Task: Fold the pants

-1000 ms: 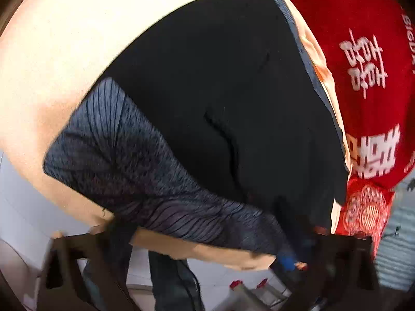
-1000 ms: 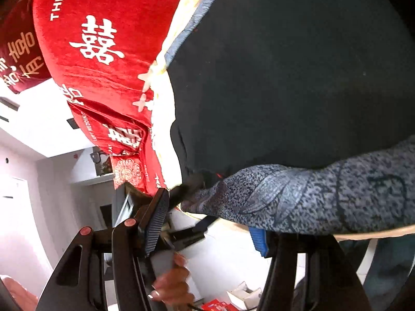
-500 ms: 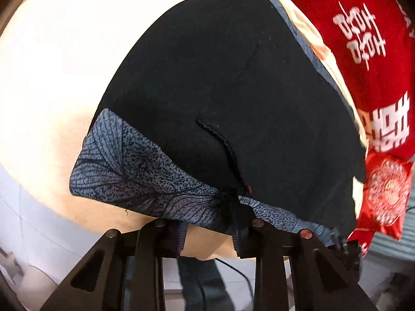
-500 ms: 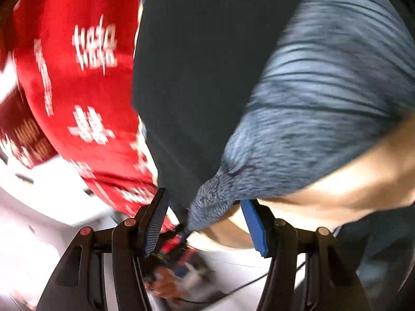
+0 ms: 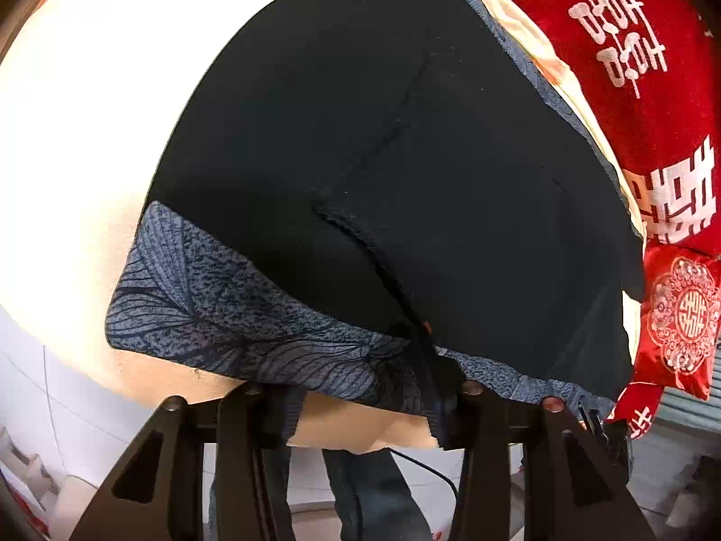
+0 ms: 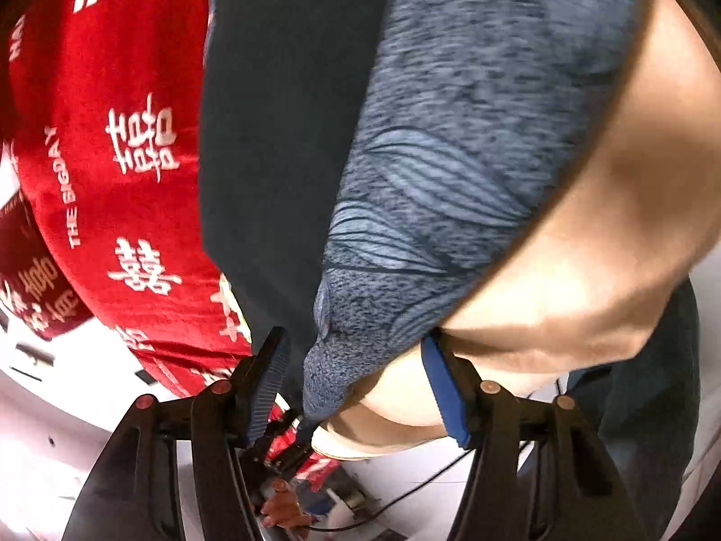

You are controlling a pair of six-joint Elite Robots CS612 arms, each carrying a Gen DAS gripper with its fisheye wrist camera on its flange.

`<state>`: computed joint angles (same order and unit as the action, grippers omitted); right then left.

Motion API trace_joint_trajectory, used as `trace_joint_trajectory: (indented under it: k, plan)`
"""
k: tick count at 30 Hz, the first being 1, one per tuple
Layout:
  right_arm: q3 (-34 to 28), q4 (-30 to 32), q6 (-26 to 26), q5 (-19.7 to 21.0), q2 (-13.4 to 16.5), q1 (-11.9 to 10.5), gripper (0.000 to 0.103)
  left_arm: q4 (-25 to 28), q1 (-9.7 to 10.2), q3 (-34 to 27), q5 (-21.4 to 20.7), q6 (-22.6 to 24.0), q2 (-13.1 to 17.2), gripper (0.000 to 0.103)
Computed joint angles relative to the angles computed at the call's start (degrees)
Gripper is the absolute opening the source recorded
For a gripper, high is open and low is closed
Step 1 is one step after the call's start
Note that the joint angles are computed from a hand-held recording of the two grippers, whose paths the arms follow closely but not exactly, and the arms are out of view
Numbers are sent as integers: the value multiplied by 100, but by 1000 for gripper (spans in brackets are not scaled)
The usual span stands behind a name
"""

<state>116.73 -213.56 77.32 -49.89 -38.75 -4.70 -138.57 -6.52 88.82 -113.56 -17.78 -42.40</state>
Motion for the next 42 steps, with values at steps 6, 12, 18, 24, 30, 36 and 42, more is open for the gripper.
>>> trace_joint_trajectory:
  k: [6,12,18,24,30,36,42]
  plan:
    - [-37,315,-219,-29,-215,65,6,-36,-10,65,203,-19,-66,21]
    - [-355,1538,-1120,-67,-745,104,6,-144,108,49,-170,-37,-251,18]
    - [-1183,2995,-2378,144,-947,-23,6,-177,113,-336,-369,53,-314,18]
    - [-2624,5061,-3774,371,-465,-205,9,-214,-80,-1612,52,318,270,18]
    - [-4314,6797,-4802,303,474,-219,9,-36,-315,-2978,1146,260,1214,23]
    - [-5494,8129,-5244,55,1201,-164,13,624,-417,-3761,2308,-306,1823,56]
    - [-5205,7796,-5699,-169,824,-94,70,561,-400,-3383,2483,-330,1485,56]
